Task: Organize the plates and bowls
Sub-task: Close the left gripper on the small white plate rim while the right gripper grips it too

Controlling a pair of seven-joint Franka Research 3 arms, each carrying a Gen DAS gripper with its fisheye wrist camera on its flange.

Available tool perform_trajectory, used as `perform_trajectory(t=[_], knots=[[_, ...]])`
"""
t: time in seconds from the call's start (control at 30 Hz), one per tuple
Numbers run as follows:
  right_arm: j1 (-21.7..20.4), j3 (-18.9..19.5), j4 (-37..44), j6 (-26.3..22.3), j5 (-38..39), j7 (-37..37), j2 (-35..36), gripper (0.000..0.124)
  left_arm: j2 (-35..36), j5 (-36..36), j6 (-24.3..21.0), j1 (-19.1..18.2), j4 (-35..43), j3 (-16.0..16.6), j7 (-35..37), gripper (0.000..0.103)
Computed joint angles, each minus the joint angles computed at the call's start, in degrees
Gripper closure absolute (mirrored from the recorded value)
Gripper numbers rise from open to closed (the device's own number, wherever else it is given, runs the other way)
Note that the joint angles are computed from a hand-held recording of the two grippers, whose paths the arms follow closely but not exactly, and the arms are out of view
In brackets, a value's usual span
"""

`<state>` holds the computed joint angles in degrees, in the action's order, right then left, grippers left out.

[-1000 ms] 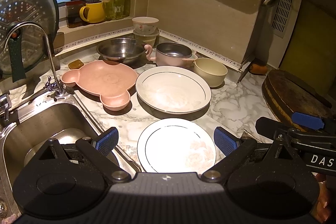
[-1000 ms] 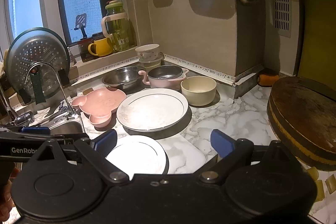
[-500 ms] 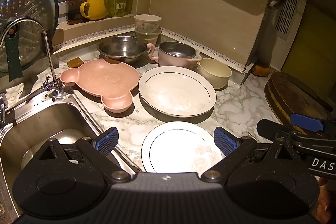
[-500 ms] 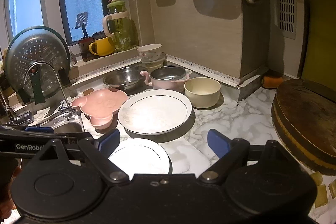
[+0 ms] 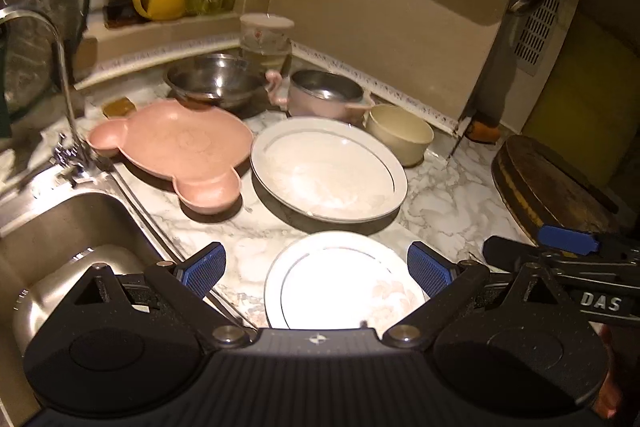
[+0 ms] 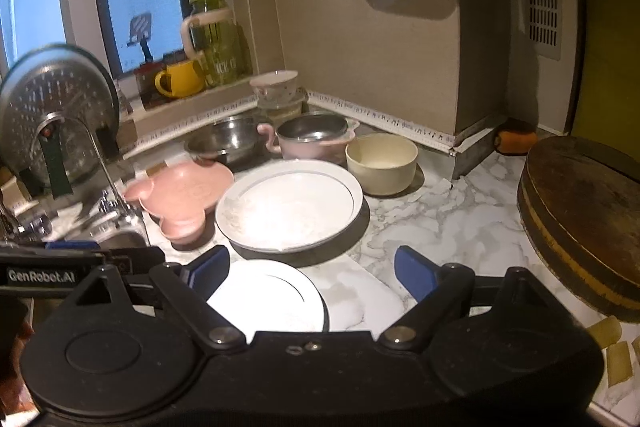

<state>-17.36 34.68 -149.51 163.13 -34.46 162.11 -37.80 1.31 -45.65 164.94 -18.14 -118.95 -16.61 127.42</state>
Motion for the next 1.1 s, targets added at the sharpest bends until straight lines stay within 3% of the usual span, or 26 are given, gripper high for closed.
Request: perform_trajectory(t=[0.1, 0.23, 0.4, 0.47, 0.53, 0.8, 0.93, 1.1], knots=[[1.9, -3.1, 0.6, -0.9, 0.8, -3.4, 3.7, 0.034, 2.2, 2.6, -0.3, 0.3, 1.0, -0.1, -1.9, 0.005], [5.3, -8.1, 1.3, -1.2, 1.9, -7.0, 9.2, 0.034, 5.5, 14.8, 0.7, 0.7, 1.5, -0.1, -11.2, 0.005], [11.9, -16.1, 1.7, 1.3, 4.9, -15.4, 15.2, 0.045, 8.2, 22.4, -4.3, 2.9, 3.6, -1.1, -19.0, 0.006], [15.2, -19.6, 1.8, 2.3, 8.3, -20.6, 17.2, 0.048, 9.0, 24.3, -5.7, 3.4, 4.4, -1.6, -20.5, 0.012], [17.6, -22.2, 1.8, 3.4, 11.7, -25.3, 18.6, 0.052, 9.8, 23.5, -8.0, 4.5, 5.7, -2.5, -20.5, 0.03], [26.4, -31.0, 2.2, 4.9, 30.8, -45.3, 21.7, 0.074, 11.8, 27.9, -9.9, 4.6, 7.5, -2.5, -26.5, 0.052], [27.6, -31.9, 2.5, 4.4, 37.6, -51.8, 22.1, 0.082, 11.9, 28.5, -9.4, 5.0, 7.6, -2.9, -28.2, 0.068], [27.8, -32.1, 2.7, 3.9, 43.2, -56.4, 22.4, 0.091, 11.7, 28.5, -9.0, 5.3, 7.5, -3.5, -28.2, 0.074]])
